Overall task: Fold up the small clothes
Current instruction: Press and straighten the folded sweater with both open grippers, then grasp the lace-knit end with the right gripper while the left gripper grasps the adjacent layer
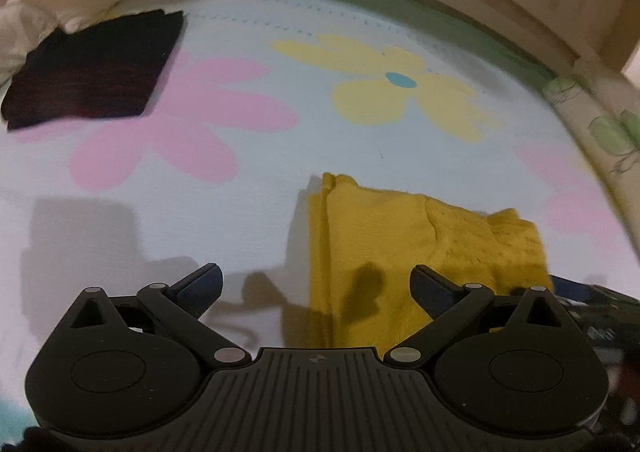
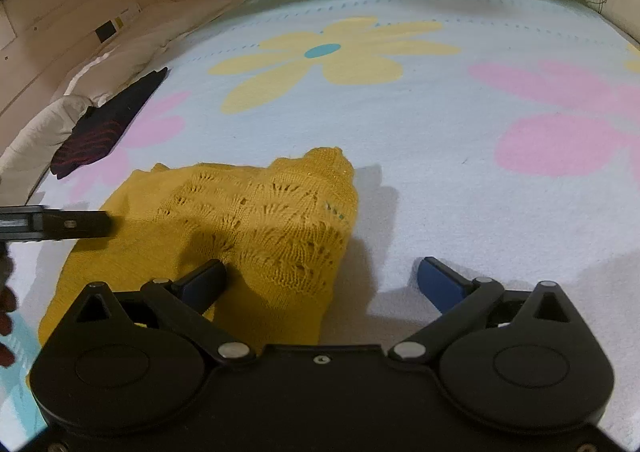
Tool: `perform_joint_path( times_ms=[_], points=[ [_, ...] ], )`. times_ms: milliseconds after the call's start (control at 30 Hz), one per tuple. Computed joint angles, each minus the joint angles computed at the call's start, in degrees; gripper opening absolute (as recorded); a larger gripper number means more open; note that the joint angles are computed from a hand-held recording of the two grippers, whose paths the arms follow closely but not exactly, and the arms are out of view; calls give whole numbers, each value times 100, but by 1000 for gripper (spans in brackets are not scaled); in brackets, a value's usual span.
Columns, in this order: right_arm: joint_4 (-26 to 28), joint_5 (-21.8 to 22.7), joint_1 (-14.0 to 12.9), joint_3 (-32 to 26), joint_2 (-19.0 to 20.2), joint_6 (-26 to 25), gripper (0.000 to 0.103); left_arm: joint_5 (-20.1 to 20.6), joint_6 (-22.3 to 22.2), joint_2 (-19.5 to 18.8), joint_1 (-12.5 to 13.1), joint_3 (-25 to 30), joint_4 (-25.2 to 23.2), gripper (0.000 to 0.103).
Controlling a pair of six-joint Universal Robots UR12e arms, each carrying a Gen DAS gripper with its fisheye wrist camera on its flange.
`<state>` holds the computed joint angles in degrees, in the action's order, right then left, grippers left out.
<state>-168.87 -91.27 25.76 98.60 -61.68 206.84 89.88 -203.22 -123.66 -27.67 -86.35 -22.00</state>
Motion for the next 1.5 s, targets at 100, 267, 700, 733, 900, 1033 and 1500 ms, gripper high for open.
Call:
perform_joint_path(
  times_ms=[100, 267, 700, 733, 900, 1033, 1500],
  points=[
    [-17, 83, -27, 16, -9, 30, 102, -298, -179, 192, 92, -273, 49, 102],
    [-22, 185, -52, 34, -26, 167, 102, -701, -237, 364, 110, -536, 19, 102],
    [-1118, 1532, -370, 320, 50, 1098, 103, -946, 13, 6, -59, -182, -267, 102],
    [-1258, 1641, -390, 323, 91, 1214, 103, -955, -31, -25, -55, -162, -193, 102],
    [-1727, 2267, -448, 222, 343, 1538, 103, -888, -54, -163, -71, -44, -29, 102],
    [-2011, 2220, -418, 174, 447, 1616, 103, -712, 205, -260, -131, 68, 23, 102],
    [-2008, 2499, -512, 276, 424, 1732, 46, -513, -241, -269, -148, 33, 420, 40]
  ],
)
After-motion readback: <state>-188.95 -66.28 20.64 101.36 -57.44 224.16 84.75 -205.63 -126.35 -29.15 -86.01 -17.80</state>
